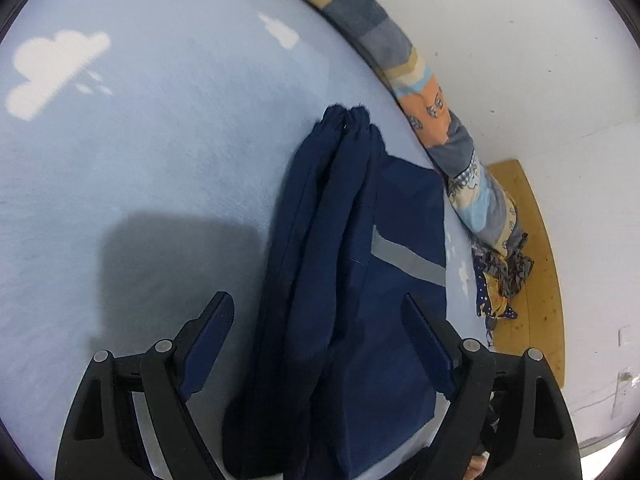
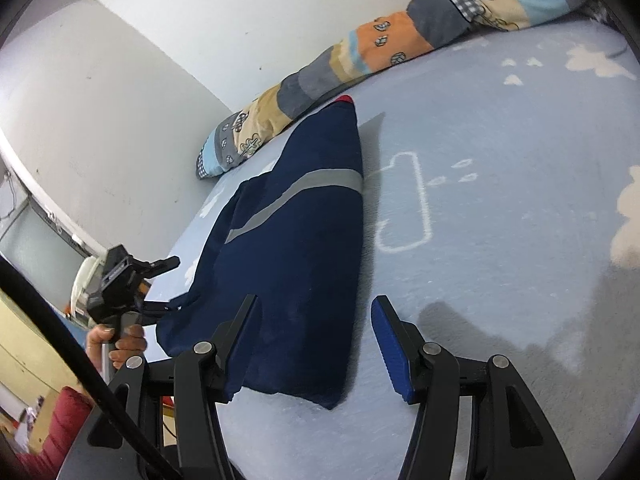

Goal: Fold large clothes

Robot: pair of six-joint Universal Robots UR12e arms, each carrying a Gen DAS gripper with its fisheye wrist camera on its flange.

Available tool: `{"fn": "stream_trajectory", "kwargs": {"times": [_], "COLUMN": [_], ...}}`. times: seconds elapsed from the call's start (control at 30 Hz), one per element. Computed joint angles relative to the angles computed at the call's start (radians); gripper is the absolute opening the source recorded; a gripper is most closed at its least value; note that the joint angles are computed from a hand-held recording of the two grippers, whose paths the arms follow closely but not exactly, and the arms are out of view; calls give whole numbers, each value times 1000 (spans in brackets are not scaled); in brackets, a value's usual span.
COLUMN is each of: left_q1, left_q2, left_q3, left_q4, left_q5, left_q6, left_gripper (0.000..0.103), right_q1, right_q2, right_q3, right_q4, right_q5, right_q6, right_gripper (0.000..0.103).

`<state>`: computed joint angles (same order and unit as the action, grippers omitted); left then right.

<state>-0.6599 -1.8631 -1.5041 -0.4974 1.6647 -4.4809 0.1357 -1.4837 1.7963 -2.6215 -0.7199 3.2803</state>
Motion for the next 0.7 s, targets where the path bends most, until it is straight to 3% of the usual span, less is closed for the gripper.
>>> {"fn": "stream_trajectory", "kwargs": {"times": [0.2, 0.3, 0.37, 0.5, 0.6, 0.67, 0.7], "left_q1": [42, 63, 72, 78, 72, 61, 54], "left_q2": [-41, -64, -79, -108, -130, -141, -145], "left_q3": [-7, 9, 30, 79, 125, 148, 162], "left_q4": [117, 153, 135, 98, 32, 10, -11], "left_q5": [-127, -197, -226, -264, -255, -224, -204], "left_q6": [20, 38, 59, 129, 192, 218, 235], "left_gripper": [84, 84, 85, 102, 102, 101, 90], "right_q1": [-13, -12, -8, 3, 20, 33, 41], "right_q2": [25, 52, 77, 144, 184, 215, 226], "right_q3": [-18, -54, -84, -158, -207, -242, -258], "right_q4": [34, 108, 141, 217, 252, 284, 309], "right_q5": [35, 51, 62, 107, 130, 187, 197], "right_q6": [41, 14, 12, 22, 12, -10, -24], "right_gripper": [66, 67, 67, 69, 76, 77, 78]}}
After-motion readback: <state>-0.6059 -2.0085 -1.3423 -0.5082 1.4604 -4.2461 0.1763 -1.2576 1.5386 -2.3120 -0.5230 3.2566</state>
